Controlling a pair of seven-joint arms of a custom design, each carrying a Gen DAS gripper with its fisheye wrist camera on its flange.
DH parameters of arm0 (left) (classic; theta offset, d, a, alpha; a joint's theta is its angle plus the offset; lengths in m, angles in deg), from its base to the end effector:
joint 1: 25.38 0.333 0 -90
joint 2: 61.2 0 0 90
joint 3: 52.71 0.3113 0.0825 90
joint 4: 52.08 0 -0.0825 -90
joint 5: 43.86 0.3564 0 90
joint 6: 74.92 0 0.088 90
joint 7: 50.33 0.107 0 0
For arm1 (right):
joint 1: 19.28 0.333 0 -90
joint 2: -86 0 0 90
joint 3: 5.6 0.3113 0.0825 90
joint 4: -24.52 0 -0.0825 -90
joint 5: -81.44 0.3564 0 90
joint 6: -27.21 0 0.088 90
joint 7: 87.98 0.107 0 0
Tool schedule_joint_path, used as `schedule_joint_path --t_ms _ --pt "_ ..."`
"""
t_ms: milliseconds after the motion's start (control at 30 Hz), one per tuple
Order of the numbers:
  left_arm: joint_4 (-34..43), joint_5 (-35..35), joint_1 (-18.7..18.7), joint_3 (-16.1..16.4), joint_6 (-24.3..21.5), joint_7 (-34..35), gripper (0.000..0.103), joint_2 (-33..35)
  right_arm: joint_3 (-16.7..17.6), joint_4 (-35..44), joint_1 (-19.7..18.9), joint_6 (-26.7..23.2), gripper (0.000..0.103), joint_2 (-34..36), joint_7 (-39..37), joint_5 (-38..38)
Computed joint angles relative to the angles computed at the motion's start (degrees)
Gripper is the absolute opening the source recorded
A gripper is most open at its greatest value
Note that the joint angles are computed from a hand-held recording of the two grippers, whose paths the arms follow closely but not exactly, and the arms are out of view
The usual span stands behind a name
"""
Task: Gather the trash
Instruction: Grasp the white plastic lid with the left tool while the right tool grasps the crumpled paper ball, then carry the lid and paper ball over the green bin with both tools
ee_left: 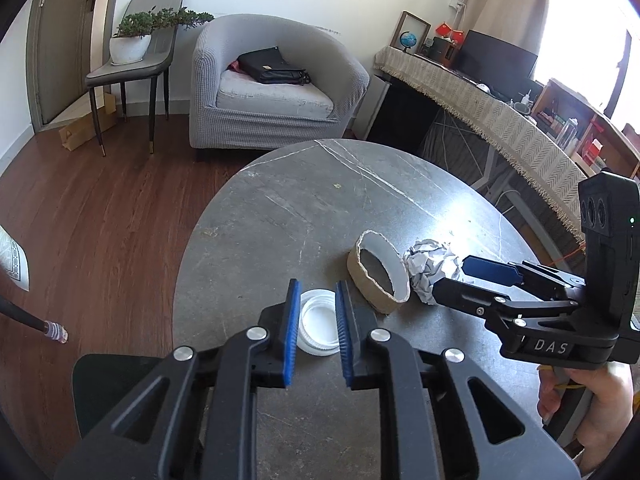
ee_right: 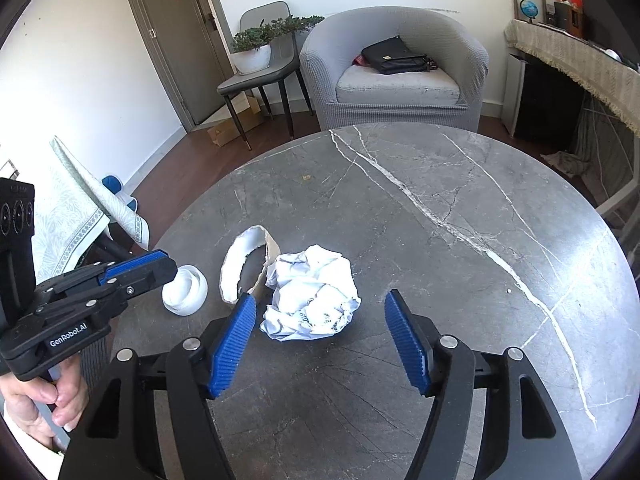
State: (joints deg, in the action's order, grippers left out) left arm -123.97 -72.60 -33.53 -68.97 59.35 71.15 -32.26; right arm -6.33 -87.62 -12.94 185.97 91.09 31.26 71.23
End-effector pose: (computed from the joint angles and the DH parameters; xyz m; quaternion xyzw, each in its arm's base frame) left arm 0.6716 -0.2534 0.5519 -0.4067 0.8227 -0.3962 0.0276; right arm 0.5973 0.0666 0.5237 -0.5653 0.7431 -0.2167 0.2852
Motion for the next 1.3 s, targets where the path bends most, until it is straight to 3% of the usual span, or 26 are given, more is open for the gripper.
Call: schedule_joint_path --t_ms 133,267,400,500,733,833,967,1300 --pt "-0.5 -0.8 0.6 -0.2 0.1 0.5 0.018 -0.6 0.1 1.2 0.3 -0.4 0.066 1.1 0.3 -0.5" --pt "-0.2 -1.5 1.0 -0.2 -0.4 0.9 0.018 -0.6 0.0 2.0 0.4 -0.9 0.054 1.9 1.4 -0.8" --pt "1.1 -1.5 1.1 -0.1 -1.9 0.2 0.018 0.3 0.0 2.2 0.2 -0.5 0.050 2.2 1.4 -0.6" --pt "1.4 -0.9 0.7 -0.1 -2.0 0.3 0.018 0.6 -0.5 2.5 0.6 -1.0 0.049 2.2 2.9 -3.1" --pt "-3.6 3.5 -1.6 0.8 4.0 3.1 0.018 -2.0 -0.1 2.1 0.4 -1.0 0.049 1.9 2.3 -2.5" --pt "-3.8 4.3 -1.8 0.8 4.2 3.7 0.016 -2.0 -0.1 2.0 0.3 -1.1 0.049 1.7 1.9 -2.2" --pt "-3.4 5.8 -2.3 1.2 4.1 3.2 0.004 -1.4 -0.3 1.9 0.4 -0.8 0.049 1.6 2.6 -2.9" --pt "-4.0 2.0 -0.2 -0.2 4.4 4.8 0.003 -2.5 -0.4 1.9 1.0 0.3 0.049 0.9 5.6 -6.6"
